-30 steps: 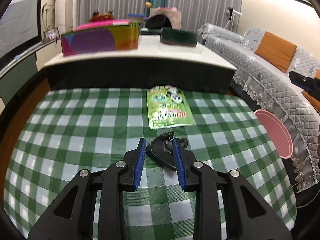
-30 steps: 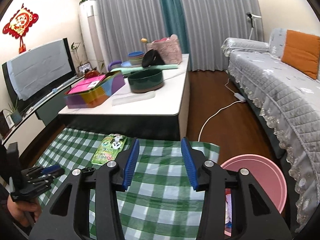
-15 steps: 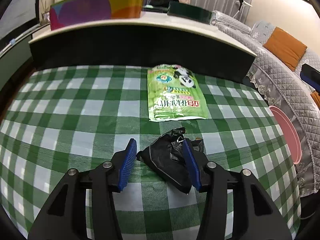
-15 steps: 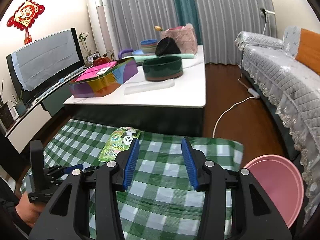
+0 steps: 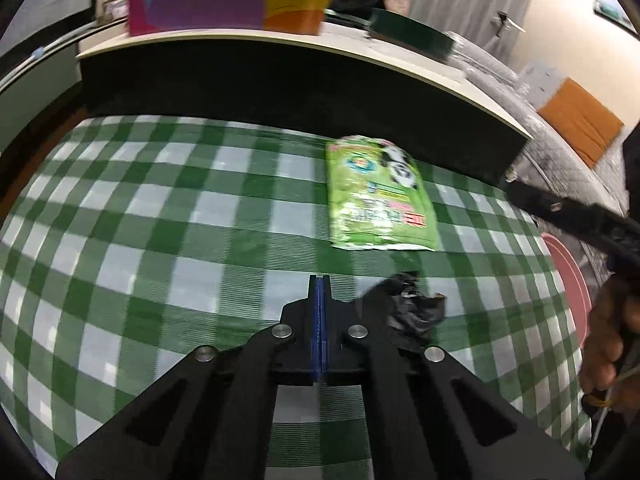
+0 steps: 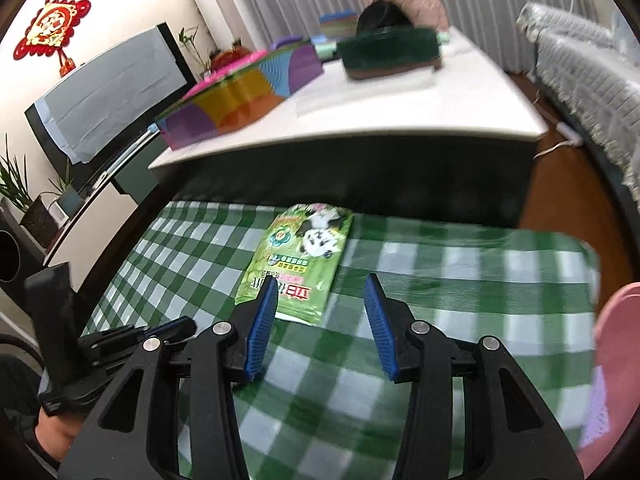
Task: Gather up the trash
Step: 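Grasp the black plastic bag with the left tool while the right tool grasps the green panda bag, then lift the black bag and green panda bag and carry them over the pink bucket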
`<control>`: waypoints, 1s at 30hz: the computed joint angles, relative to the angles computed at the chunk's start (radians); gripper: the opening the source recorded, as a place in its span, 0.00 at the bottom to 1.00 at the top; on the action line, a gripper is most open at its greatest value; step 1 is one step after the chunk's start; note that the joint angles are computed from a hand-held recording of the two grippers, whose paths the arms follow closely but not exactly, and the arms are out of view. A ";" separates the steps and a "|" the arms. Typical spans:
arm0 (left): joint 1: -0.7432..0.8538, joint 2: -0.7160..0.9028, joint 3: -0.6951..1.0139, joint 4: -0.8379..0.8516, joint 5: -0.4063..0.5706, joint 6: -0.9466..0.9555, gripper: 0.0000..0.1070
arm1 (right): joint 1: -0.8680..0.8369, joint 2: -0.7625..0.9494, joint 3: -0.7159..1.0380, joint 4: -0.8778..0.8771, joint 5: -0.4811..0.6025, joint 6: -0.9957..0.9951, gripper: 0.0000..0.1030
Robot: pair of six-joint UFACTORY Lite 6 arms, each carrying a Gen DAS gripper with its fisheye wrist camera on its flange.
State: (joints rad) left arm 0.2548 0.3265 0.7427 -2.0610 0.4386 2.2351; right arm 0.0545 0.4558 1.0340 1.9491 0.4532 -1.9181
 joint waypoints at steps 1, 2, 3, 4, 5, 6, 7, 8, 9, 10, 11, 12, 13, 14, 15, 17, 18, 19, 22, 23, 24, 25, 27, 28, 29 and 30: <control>0.012 0.002 0.007 0.021 0.008 -0.022 0.00 | 0.006 0.045 0.047 -0.027 0.000 0.040 0.44; 0.026 0.000 0.012 0.047 0.019 -0.049 0.00 | 0.013 0.093 0.096 -0.053 0.002 0.084 0.44; 0.044 -0.002 0.021 0.082 0.034 -0.085 0.00 | 0.019 0.158 0.165 -0.088 0.001 0.145 0.45; 0.053 -0.003 0.028 0.099 0.039 -0.104 0.00 | 0.021 0.203 0.214 -0.115 0.001 0.187 0.46; 0.061 0.004 0.043 0.122 0.042 -0.130 0.00 | 0.024 0.256 0.276 -0.158 0.003 0.250 0.46; 0.073 0.008 0.054 0.147 0.048 -0.160 0.00 | 0.025 0.291 0.319 -0.193 0.005 0.295 0.47; 0.080 0.010 0.062 0.163 0.053 -0.179 0.00 | 0.028 0.352 0.397 -0.255 0.009 0.373 0.49; 0.083 0.011 0.064 0.167 0.054 -0.185 0.00 | 0.028 0.379 0.434 -0.289 0.012 0.416 0.51; 0.088 0.011 0.069 0.175 0.056 -0.194 0.00 | 0.028 0.431 0.500 -0.342 0.022 0.490 0.51; 0.091 0.009 0.070 0.182 0.058 -0.200 0.00 | 0.027 0.462 0.540 -0.376 0.030 0.540 0.52; 0.095 0.011 0.073 0.185 0.061 -0.201 0.00 | 0.024 0.486 0.571 -0.374 0.043 0.556 0.52; 0.099 0.010 0.075 0.190 0.064 -0.206 0.00 | 0.024 0.510 0.605 -0.380 0.053 0.579 0.52; 0.103 0.009 0.077 0.196 0.069 -0.211 0.00 | 0.022 0.524 0.625 -0.389 0.068 0.595 0.52; 0.107 0.010 0.079 0.201 0.075 -0.215 0.00 | 0.023 0.540 0.648 -0.402 0.082 0.616 0.52; 0.110 0.007 0.078 0.208 0.079 -0.220 0.00 | 0.024 0.552 0.664 -0.403 0.099 0.625 0.50; 0.112 0.007 0.078 0.215 0.087 -0.224 0.00 | 0.028 0.575 0.689 -0.403 0.128 0.633 0.36; 0.111 0.011 0.080 0.222 0.093 -0.229 0.00 | 0.031 0.585 0.698 -0.405 0.146 0.637 0.22; 0.111 0.012 0.080 0.231 0.097 -0.235 0.00 | 0.033 0.590 0.704 -0.404 0.155 0.638 0.16; 0.103 0.017 0.082 0.245 0.105 -0.240 0.00 | 0.032 0.563 0.660 -0.346 0.188 0.577 0.10; 0.102 0.017 0.082 0.247 0.108 -0.241 0.00 | 0.030 0.544 0.633 -0.325 0.200 0.548 0.07; 0.100 0.018 0.081 0.249 0.113 -0.242 0.00 | 0.026 0.514 0.596 -0.301 0.219 0.513 0.05; 0.099 0.020 0.080 0.251 0.117 -0.243 0.00 | 0.023 0.490 0.568 -0.285 0.231 0.488 0.04; 0.094 0.026 0.080 0.255 0.127 -0.242 0.00 | 0.014 0.417 0.492 -0.250 0.245 0.434 0.02; 0.091 0.030 0.081 0.258 0.132 -0.242 0.00 | 0.008 0.389 0.465 -0.238 0.252 0.418 0.02; 0.086 0.033 0.079 0.260 0.136 -0.240 0.01 | 0.002 0.357 0.434 -0.228 0.259 0.400 0.01; 0.079 0.036 0.078 0.259 0.137 -0.234 0.03 | -0.007 0.306 0.388 -0.219 0.260 0.378 0.01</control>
State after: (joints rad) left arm 0.3335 0.3624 0.8204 -1.8020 0.5757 2.0008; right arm 0.0477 0.7614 1.4220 1.7298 0.7132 -1.5398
